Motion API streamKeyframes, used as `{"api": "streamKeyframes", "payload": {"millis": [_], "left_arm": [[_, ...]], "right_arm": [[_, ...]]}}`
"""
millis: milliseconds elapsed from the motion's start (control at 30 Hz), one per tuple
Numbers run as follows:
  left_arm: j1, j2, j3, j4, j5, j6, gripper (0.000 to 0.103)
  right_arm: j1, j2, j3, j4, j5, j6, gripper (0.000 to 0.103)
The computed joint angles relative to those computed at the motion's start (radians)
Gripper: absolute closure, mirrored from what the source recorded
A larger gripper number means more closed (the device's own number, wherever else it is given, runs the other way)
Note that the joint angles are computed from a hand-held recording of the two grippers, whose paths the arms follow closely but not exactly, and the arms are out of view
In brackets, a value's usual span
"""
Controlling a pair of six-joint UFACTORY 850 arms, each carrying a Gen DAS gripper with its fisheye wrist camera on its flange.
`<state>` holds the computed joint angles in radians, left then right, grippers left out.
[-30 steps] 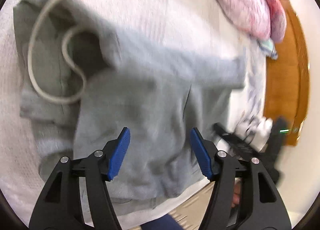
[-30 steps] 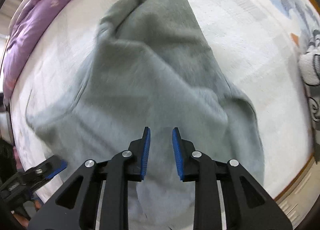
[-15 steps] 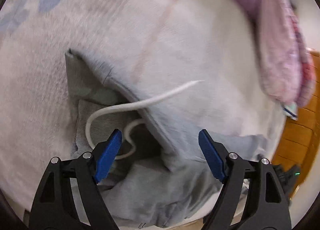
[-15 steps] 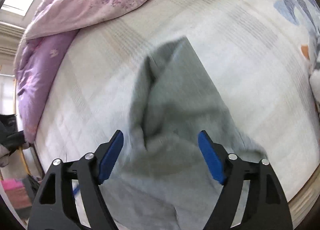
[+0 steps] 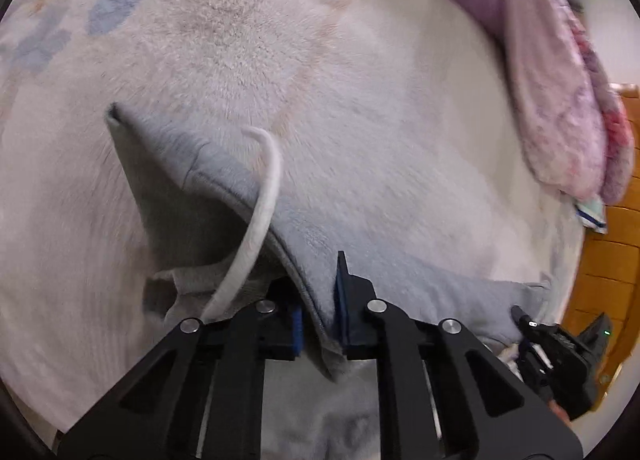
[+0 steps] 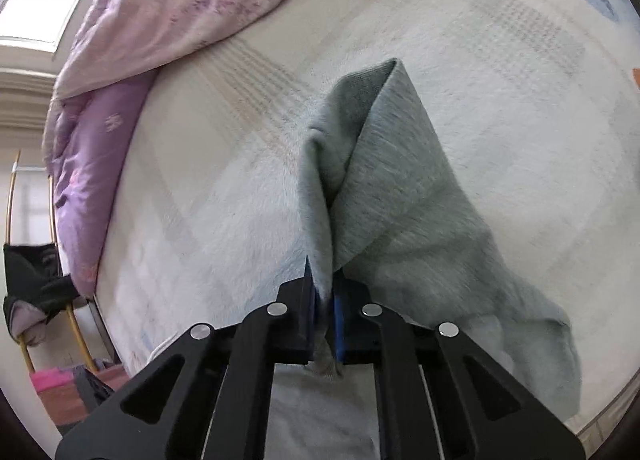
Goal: Fold large clothes
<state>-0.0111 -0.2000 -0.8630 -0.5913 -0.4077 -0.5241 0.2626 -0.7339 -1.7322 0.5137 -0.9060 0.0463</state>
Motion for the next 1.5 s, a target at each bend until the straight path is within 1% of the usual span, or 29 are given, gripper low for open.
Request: {"api": "streamKeyframes", "payload": {"millis": [67,100,167,200,267,333,367,400,433,500,667,833,967,1033,1067,1100,1167,1233,1300,1333,1367,1400,1467,1500], "left_arm": [[-0.026,0.071,0.044,0.007,-0.003,-0.031,0.096],[-0.046,0.108,0.065,0.020,-0.010,-0.073,0.096],[-0.069,0.166,0.107,-0.030,-0.028,-0.065,0.096],[-0.088,0.190,0.122,-0.021,-0.041,-0.094,0.096],[-0.136,0.213,0.139,-0.021,-0.065,-0.131,0.096],[-0.164,0.240,0.174,-0.122,-0.074,-0.090,0.096],[-0.184,0.245,0.184,-0.131,-0.080,-0.086,0.096],[-0.213,0.249,0.194,-0.099,-0.083,-0.121,0.096],[-0.228,0.251,0.205,-0.105,-0.095,-0.121,0.096],[-0.240,0.273,0.248,-0.192,-0.101,-0.077,0.096],[-0.316,0.298,0.293,-0.165,-0.115,-0.116,0.096],[-0.414,0.294,0.342,-0.283,-0.110,-0.063,0.096],[-0.489,0.228,0.343,-0.302,-0.085,-0.041,0.096],[-0.517,0.190,0.340,-0.305,-0.056,-0.022,0.095],[-0.519,0.167,0.332,-0.307,-0.050,-0.008,0.095],[-0.513,0.151,0.332,-0.346,-0.050,0.033,0.094],[-0.498,0.140,0.334,-0.388,-0.055,0.078,0.090],[-0.479,0.142,0.339,-0.433,-0.064,0.133,0.089],[-0.473,0.181,0.355,-0.431,-0.075,0.117,0.080],[-0.474,0.221,0.372,-0.428,-0.096,0.109,0.068],[-0.469,0.250,0.378,-0.436,-0.113,0.112,0.058],[-0.464,0.269,0.378,-0.438,-0.121,0.111,0.058],[-0.455,0.327,0.370,-0.395,-0.140,0.081,0.058],[-0.441,0.331,0.350,-0.363,-0.144,0.068,0.058]], "right_arm": [[-0.019,0.074,0.067,0.005,-0.007,-0.041,0.098],[-0.030,0.108,0.101,0.004,-0.013,-0.058,0.098],[-0.037,0.165,0.172,0.006,-0.003,-0.065,0.098],[-0.045,0.206,0.216,-0.008,-0.004,-0.065,0.098],[-0.055,0.286,0.312,-0.023,0.003,-0.065,0.099],[-0.070,0.344,0.385,-0.050,0.001,-0.059,0.099],[-0.078,0.363,0.412,-0.056,-0.003,-0.058,0.099],[-0.087,0.382,0.447,-0.059,-0.008,-0.063,0.099],[-0.094,0.397,0.472,-0.066,-0.008,-0.061,0.099],[-0.106,0.437,0.539,-0.087,-0.004,-0.051,0.100],[-0.143,0.529,0.668,-0.129,-0.009,-0.027,0.100],[-0.158,0.560,0.728,-0.236,0.000,0.012,0.100],[-0.167,0.550,0.786,-0.300,0.027,0.053,0.100],[-0.164,0.530,0.808,-0.317,0.055,0.066,0.100],[-0.163,0.523,0.814,-0.322,0.067,0.076,0.099],[-0.159,0.514,0.821,-0.324,0.081,0.083,0.099],[-0.143,0.494,0.821,-0.336,0.106,0.091,0.099],[-0.129,0.487,0.814,-0.349,0.110,0.091,0.095],[-0.126,0.504,0.801,-0.339,0.089,0.071,0.092],[-0.127,0.517,0.799,-0.334,0.086,0.067,0.090],[-0.133,0.543,0.796,-0.323,0.078,0.059,0.086],[-0.134,0.558,0.788,-0.325,0.064,0.056,0.079],[-0.120,0.594,0.764,-0.368,0.050,0.064,0.074],[-0.109,0.605,0.752,-0.379,0.048,0.046,0.074]]}}
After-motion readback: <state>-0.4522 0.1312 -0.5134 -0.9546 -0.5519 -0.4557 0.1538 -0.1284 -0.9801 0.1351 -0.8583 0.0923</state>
